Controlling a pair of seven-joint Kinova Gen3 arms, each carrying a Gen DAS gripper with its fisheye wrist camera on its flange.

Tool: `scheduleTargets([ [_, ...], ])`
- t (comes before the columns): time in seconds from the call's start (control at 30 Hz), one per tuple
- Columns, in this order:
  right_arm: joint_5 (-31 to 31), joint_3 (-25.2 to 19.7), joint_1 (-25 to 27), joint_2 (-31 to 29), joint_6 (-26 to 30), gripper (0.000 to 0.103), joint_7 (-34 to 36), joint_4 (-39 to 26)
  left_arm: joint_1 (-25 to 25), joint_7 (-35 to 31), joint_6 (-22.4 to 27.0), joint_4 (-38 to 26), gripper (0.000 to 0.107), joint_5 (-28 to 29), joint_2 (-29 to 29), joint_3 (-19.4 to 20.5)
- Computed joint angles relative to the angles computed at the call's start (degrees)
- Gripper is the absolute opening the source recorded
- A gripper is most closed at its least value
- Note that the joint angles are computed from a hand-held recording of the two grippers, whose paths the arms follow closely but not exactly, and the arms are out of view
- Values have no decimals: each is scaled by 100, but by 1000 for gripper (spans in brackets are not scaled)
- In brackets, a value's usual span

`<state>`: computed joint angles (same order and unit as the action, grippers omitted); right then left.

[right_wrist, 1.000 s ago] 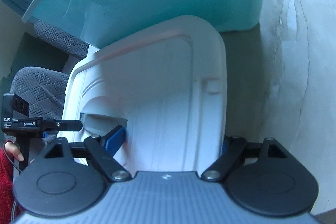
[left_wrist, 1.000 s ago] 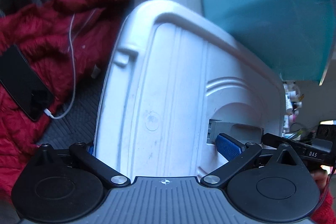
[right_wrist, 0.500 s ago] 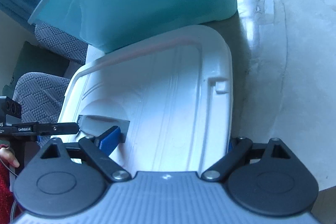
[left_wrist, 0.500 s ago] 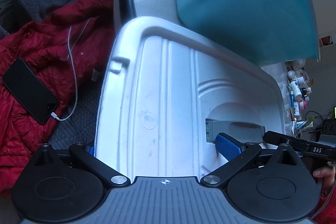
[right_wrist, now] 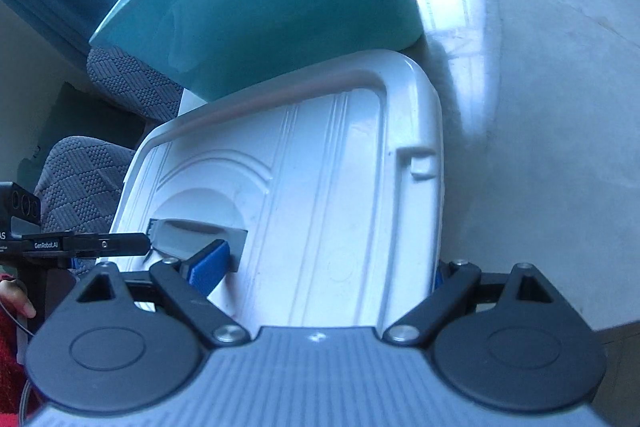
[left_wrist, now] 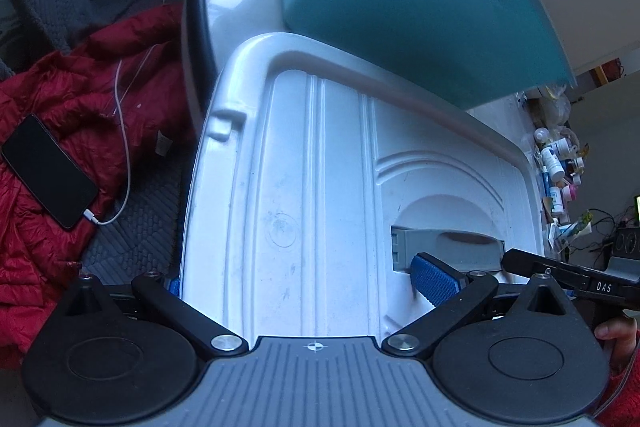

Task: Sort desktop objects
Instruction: 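Lift the white lid upright with both grippers, raising it off the table, then carry the white lid with both grippers over the teal bin opening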

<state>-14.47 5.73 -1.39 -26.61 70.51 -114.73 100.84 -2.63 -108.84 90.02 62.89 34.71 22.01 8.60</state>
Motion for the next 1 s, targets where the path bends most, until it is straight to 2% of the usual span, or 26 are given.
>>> scheduleTargets([
  [0.17, -59, 157, -55, -246, -41, 93, 134, 200, 77, 7, -150, 406, 103, -19, -431, -43],
  [0.23, -94, 409, -88, -332, 48, 93, 338, 220, 111, 26, -190, 573, 103, -27, -622, -81],
  [0.33, -157, 525, -84, -492, 107, 93, 458, 282, 156, 67, -233, 797, 103, -31, -926, -149],
  [0.63, -188, 827, -115, -864, 371, 93, 715, 182, 363, 376, -303, 1264, 103, -51, -1788, -353],
  [0.87, -247, 1081, -256, -963, 605, 92, 956, -103, 555, 858, -210, 1199, 103, -238, -2316, -478],
  [0.93, -258, 871, -269, -965, 497, 92, 858, -167, 608, 987, -189, 1079, 103, -262, -2414, -497],
  [1.0, -295, 855, -287, -937, 453, 92, 877, -244, 672, 1127, -145, 916, 103, -325, -2484, -493],
])
